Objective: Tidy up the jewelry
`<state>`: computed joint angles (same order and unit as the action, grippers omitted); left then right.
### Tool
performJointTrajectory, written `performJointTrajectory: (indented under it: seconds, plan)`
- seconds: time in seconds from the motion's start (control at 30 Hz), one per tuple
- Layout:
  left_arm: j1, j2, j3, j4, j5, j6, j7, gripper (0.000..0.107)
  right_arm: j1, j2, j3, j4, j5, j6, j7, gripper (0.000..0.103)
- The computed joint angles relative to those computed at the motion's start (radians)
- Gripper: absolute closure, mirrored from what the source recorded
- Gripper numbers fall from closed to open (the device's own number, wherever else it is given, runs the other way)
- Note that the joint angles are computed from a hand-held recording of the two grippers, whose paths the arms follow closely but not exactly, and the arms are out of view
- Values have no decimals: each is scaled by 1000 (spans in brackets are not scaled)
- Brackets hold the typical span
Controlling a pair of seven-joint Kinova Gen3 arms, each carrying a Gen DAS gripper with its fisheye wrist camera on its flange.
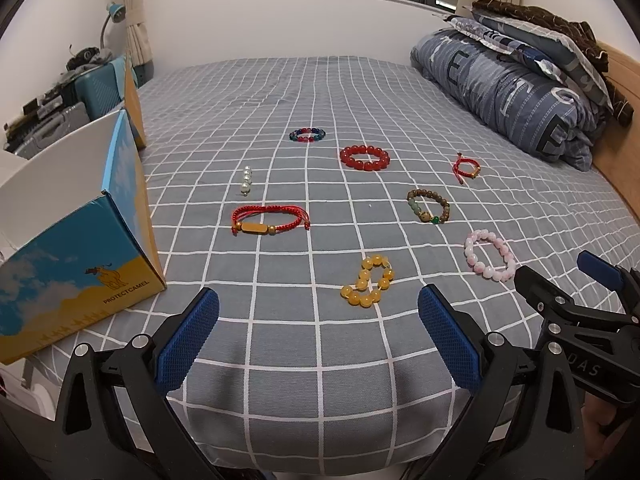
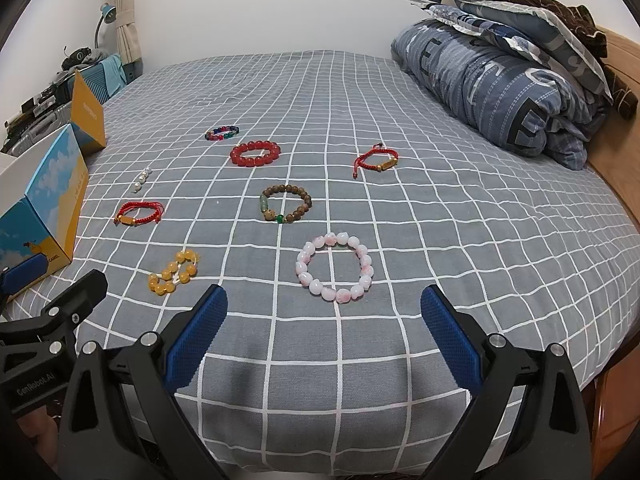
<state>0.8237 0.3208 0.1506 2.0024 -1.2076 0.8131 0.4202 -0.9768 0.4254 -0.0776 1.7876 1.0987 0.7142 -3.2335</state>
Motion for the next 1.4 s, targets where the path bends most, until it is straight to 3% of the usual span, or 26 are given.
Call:
performJointTrajectory:
  seconds: [1.4]
  plan:
    - [9,-11,12,-21,22,45,-29,10,-3,-20,-20,13,44,41,-31,10]
